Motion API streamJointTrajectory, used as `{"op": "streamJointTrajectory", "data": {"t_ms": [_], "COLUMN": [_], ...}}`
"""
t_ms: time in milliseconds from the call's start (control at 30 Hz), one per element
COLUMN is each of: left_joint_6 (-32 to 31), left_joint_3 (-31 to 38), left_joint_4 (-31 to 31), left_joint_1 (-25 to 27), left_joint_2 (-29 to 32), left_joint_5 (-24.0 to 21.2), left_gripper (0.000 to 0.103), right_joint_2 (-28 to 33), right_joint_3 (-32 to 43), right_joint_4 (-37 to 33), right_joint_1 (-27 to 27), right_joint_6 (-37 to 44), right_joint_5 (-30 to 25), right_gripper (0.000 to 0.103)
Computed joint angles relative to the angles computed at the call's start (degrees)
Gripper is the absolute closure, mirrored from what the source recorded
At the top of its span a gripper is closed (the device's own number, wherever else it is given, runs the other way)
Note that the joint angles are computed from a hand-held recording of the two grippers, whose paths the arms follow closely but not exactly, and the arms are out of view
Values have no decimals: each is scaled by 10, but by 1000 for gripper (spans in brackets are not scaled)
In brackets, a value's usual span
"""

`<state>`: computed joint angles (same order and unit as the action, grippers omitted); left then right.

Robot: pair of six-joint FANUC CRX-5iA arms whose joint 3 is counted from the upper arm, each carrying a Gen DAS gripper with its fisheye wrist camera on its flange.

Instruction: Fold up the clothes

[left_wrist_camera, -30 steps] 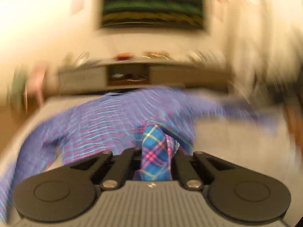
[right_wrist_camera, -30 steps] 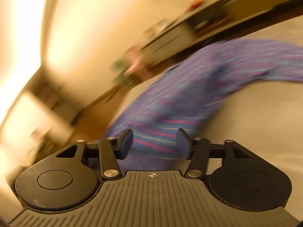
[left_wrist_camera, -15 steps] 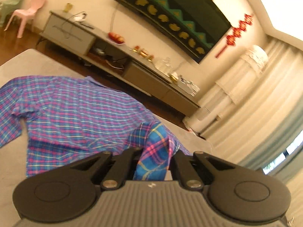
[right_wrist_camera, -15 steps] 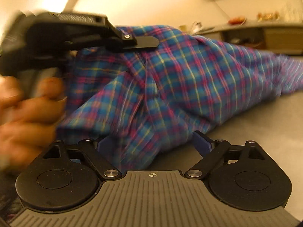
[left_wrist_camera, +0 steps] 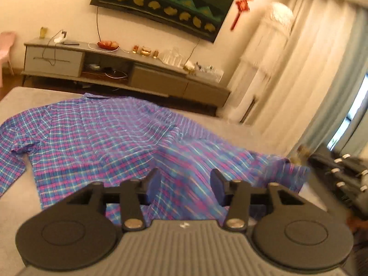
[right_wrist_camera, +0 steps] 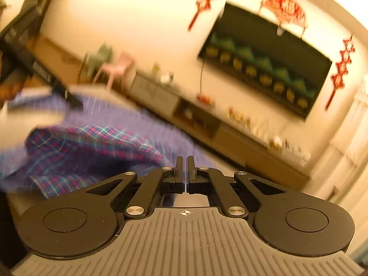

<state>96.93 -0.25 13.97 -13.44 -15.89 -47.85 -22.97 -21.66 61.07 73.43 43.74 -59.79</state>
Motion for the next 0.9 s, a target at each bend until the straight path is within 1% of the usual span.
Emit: {"op": "streamJointTrajectory", "data": {"t_ms": [33, 67, 100, 133, 167, 200, 233, 267, 300, 333, 367, 400, 433, 467, 500, 533, 567, 600, 633, 667, 700, 733, 767, 800, 833, 867, 900], "left_joint_6": [21, 31, 40, 49, 59, 62, 60, 53, 40, 29, 25, 26, 26, 30, 36, 44, 49, 56, 64, 72, 80, 87, 93, 99, 106, 109, 110], "left_joint_3": [5, 3, -1, 3, 11, 21, 31, 39, 40, 39, 39, 43, 50, 54, 57, 61, 65, 73, 82, 88, 93, 104, 114, 119, 124, 134, 145], "left_joint_4": [-26, -31, -27, -31, -39, -46, -49, -46, -38, -32, -35, -46, -62, -78, -94, -111, -130, -155, -182, -203, -222, -238, -251, -259, -264, -268, -270], "left_joint_1": [-13, -20, -23, -29, -36, -44, -53, -61, -69, -78, -87, -98, -111, -122, -131, -141, -148, -156, -165, -169, -172, -172, -170, -165, -159, -151, -144], "left_joint_2": [1, 3, 6, 15, 26, 40, 56, 70, 81, 89, 94, 101, 109, 115, 119, 124, 127, 130, 134, 136, 137, 140, 139, 135, 132, 132, 135], "left_joint_5": [0, 6, 12, 8, 0, -13, -29, -43, -48, -52, -57, -62, -72, -83, -94, -105, -116, -130, -146, -158, -170, -182, -194, -200, -203, -204, -204], "left_gripper": [41, 39, 38, 37, 36, 36, 36, 36, 36, 35, 35, 33, 32, 32, 32, 32, 32, 32, 33, 33, 34, 34, 34, 34, 34, 34, 34], "right_joint_2": [-13, -25, -37, -49, -54, -52, -49, -44, -40, -28, 3, 30, 59, 89, 99, 107, 116, 113, 110, 99, 86, 56, 8, -34, -55, -70, -68], "right_joint_3": [9, 7, 4, -11, -20, -27, -33, -38, -44, -51, -49, -36, -22, -1, 14, 24, 36, 39, 42, 52, 61, 54, 36, 21, 6, -5, -11], "right_joint_4": [-56, -97, -135, -144, -155, -161, -167, -173, -178, -167, -156, -171, -199, -237, -278, -315, -353, -380, -410, -461, -511, -554, -596, -609, -592, -549, -508], "right_joint_1": [12, 11, 8, 0, -14, -40, -66, -91, -116, -144, -169, -190, -223, -249, -261, -273, -286, -293, -301, -310, -321, -332, -336, -331, -320, -300, -285], "right_joint_6": [25, 25, 22, -9, -36, -51, -67, -82, -98, -116, -129, -112, -83, -49, -23, 1, 26, 37, 50, 71, 90, 93, 91, 66, 52, 14, -16], "right_joint_5": [-33, -48, -60, -63, -53, -21, 11, 44, 75, 100, 124, 120, 132, 144, 139, 138, 136, 142, 148, 148, 149, 170, 198, 214, 200, 171, 127], "right_gripper": [102, 95, 84, 64, 56, 55, 48, 33, 27, 19, 17, 17, 18, 24, 28, 37, 56, 63, 95, 103, 103, 103, 103, 103, 103, 103, 103]}}
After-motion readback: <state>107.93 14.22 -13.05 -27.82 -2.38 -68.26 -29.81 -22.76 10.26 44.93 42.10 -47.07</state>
